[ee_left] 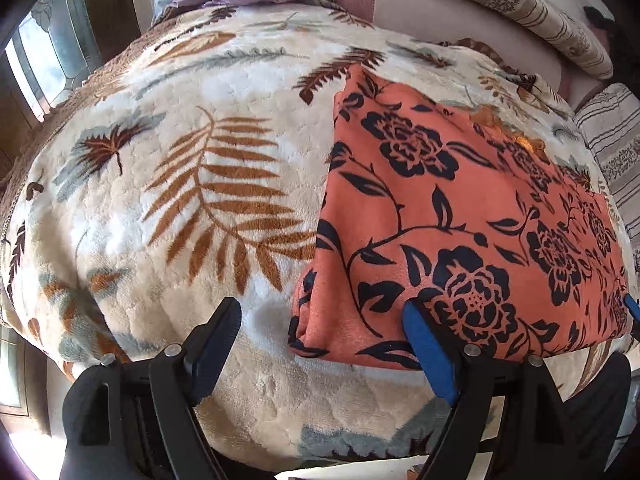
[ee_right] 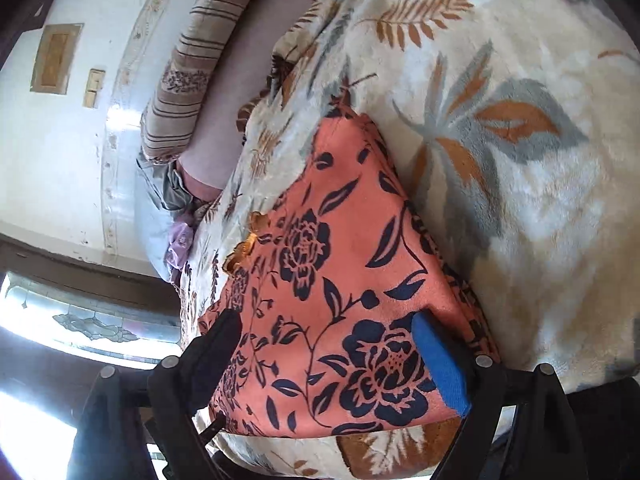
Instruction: Fold small clothes
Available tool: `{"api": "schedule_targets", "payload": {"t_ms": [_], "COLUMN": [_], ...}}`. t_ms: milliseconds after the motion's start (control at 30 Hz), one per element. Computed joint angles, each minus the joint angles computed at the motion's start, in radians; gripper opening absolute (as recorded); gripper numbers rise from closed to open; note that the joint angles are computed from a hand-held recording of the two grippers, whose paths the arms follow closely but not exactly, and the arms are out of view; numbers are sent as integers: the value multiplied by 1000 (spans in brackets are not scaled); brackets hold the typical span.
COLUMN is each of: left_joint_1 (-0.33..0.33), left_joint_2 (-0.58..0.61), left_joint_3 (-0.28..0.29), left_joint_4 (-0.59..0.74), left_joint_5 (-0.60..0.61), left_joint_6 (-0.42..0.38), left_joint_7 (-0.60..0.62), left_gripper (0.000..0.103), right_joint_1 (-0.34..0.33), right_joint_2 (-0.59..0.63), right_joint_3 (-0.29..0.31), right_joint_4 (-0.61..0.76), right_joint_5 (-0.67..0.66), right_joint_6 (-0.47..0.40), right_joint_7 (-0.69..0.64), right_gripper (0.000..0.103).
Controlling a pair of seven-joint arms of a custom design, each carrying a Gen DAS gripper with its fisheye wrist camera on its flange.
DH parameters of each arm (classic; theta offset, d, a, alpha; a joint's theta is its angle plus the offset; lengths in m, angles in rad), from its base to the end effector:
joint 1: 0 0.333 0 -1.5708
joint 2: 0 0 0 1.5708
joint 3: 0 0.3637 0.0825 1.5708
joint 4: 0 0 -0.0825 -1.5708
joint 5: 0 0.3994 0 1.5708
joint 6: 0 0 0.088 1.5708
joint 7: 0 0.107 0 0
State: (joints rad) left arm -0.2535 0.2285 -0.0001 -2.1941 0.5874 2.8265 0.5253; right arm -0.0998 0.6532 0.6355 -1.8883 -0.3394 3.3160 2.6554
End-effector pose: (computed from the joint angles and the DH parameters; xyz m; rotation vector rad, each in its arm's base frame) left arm 0.5781 -0.1787 0.3530 -2.1961 1.6751 -0.4860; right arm 0.6383 0.3249 0.3547 -1.1570 1.8775 0.2681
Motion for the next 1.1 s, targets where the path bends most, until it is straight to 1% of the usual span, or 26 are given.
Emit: {"api": "schedule_targets", "payload": {"t_ms": [33,67,133,200,233,267,300,367,400,467,500,533,600,633,667,700,733,767,800,833,933,1100], "left_joint_1": [-8,-9,-18,-11,-5,-1,0,-7,-12,-39,-49,-52,-70,-80,-89,-104,-118,-123,-123,-129,-153,-169], "left_joint_2": [-9,-16,-36,-39,-32,-24,-6,24,39,70,85,98,122,135,149,165,178,188,193,195,197,203], "left_joint_3": [7,7,15,2,-9,-19,-28,-40,-44,-34,-35,-41,-38,-35,-33,-23,-14,-14,-18,-13,6,19], "left_joint_4": [0,3,1,13,26,37,61,101,120,159,179,194,221,237,253,270,287,299,303,303,303,316], "left_joint_5": [20,32,90,113,106,95,78,39,16,-3,-24,-52,-88,-104,-122,-134,-147,-168,-189,-200,-209,-207], "left_joint_6": [-6,-13,-8,8,14,23,28,27,32,53,48,52,63,56,47,34,13,-6,-11,-10,-13,-33], "left_joint_7": [-12,-14,-65,-89,-82,-67,-47,-2,22,47,69,99,138,159,181,192,200,214,228,231,234,249], "left_gripper": [84,84,84,84,84,84,84,84,84,84,84,84,84,84,84,84,84,84,84,84,84,84], "right_joint_1": [1,-7,-13,-2,-12,-14,-25,-58,-51,-14,6,45,152,200,249,286,290,262,254,265,312,346], "right_joint_2": [-16,-25,-54,-87,-92,-92,-85,-36,-16,8,17,12,-29,-40,-52,-67,-65,-43,-36,-39,-57,-53], "right_joint_3": [-2,7,12,6,20,33,54,116,120,96,80,37,-89,-149,-211,-259,-272,-251,-249,-265,-327,-375], "right_joint_4": [-7,-21,-64,-114,-136,-148,-153,-140,-135,-120,-110,-106,-117,-123,-127,-129,-129,-125,-124,-125,-123,-99], "right_joint_5": [0,-1,-4,1,-12,-22,-37,-71,-69,-54,-47,-30,30,55,83,113,118,97,88,89,82,50], "right_joint_6": [5,24,72,109,127,126,104,44,41,28,30,56,116,167,200,185,182,218,236,247,242,223], "right_joint_7": [2,7,47,100,123,147,172,220,238,266,271,279,323,335,337,347,370,399,423,436,450,482], "right_gripper": [89,89,89,89,89,89,89,89,89,89,89,89,89,89,89,89,89,89,89,89,89,89]}}
